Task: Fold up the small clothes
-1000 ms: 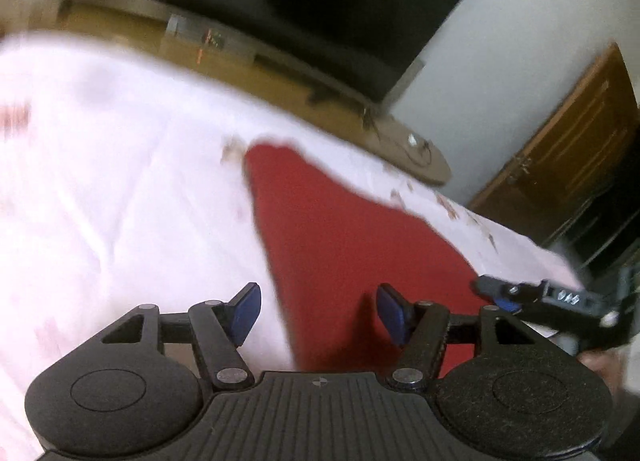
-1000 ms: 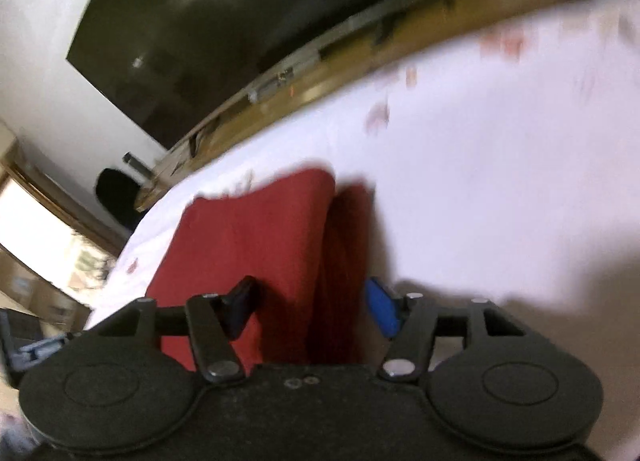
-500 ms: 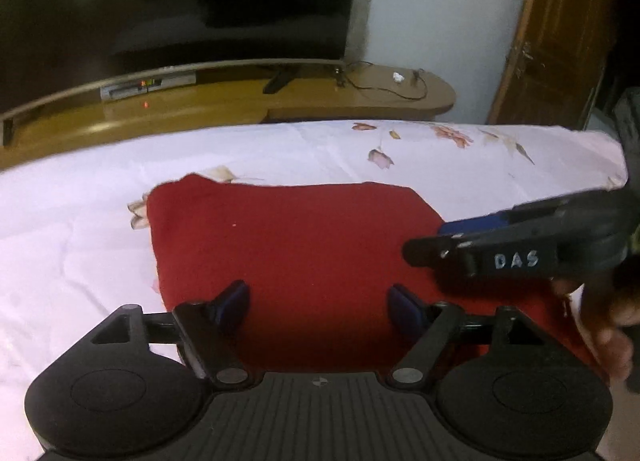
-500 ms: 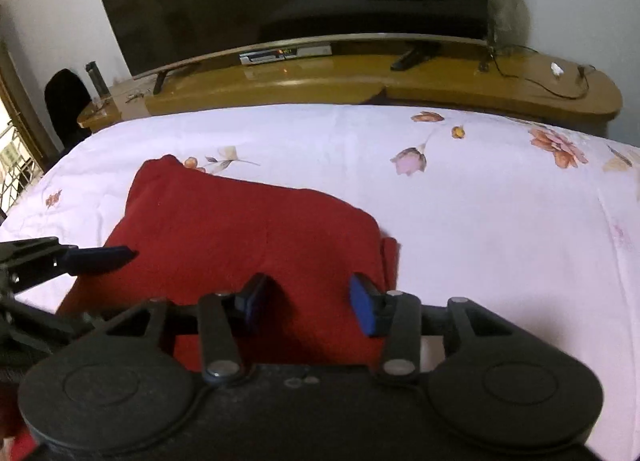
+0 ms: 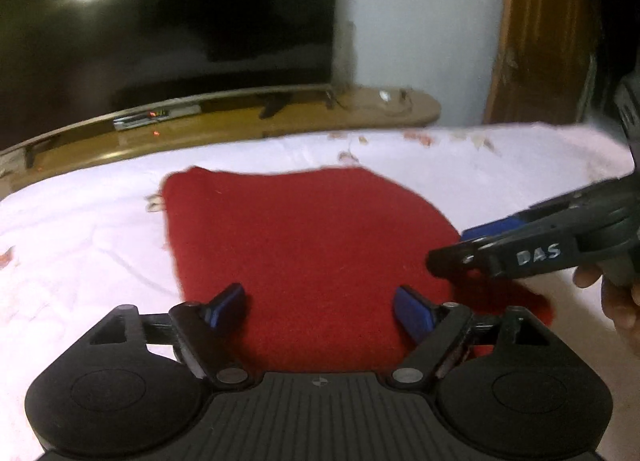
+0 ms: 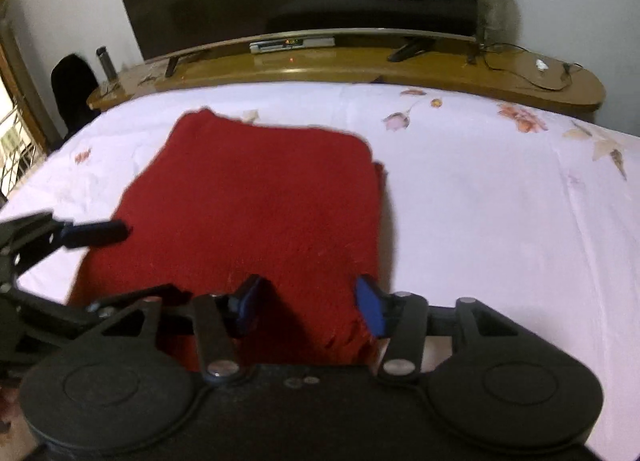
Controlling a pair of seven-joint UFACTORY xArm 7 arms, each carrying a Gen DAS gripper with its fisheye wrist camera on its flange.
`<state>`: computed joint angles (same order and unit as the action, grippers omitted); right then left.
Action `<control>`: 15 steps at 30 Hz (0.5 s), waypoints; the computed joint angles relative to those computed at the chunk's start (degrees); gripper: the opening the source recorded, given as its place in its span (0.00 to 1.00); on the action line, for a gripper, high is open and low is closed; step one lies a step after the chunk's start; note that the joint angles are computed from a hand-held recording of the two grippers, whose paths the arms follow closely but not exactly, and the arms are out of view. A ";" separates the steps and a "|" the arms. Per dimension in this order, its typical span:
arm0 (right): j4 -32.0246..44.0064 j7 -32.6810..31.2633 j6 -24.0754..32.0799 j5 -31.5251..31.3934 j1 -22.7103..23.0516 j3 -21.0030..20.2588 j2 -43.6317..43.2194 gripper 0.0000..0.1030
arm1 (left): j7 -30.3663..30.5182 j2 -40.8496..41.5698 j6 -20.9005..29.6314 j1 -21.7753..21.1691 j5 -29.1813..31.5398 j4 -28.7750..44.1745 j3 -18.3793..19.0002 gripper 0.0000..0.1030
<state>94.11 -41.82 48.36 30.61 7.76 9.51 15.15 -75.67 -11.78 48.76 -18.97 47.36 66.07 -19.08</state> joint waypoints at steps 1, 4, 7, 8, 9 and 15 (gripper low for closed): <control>-1.16 -1.49 0.12 1.63 -0.81 0.21 -1.33 0.45 | -1.82 -1.65 1.93 -0.37 0.12 -0.80 -0.90 0.79; -6.83 -6.98 1.14 6.28 -2.82 -0.33 -6.32 0.47 | -5.77 -4.32 6.63 -1.12 -3.35 -3.80 -3.10 0.80; -12.57 -8.71 0.03 2.16 0.53 -3.58 -7.53 0.55 | -13.96 -5.63 2.70 -0.79 -4.45 -9.39 -3.13 0.82; -13.72 -8.74 -1.76 3.98 -1.46 -1.70 -7.59 0.59 | -16.73 -6.72 1.19 -0.36 -3.84 -11.03 -3.29 0.82; -13.17 -8.64 -1.15 6.81 -1.76 -2.18 -6.67 0.60 | -17.61 -7.34 1.45 -0.15 -4.07 -11.31 -3.64 0.82; -16.23 -12.32 -1.71 6.24 -1.84 -2.82 -10.03 0.62 | -19.52 -7.44 9.78 -1.15 -6.24 -8.82 -6.72 0.82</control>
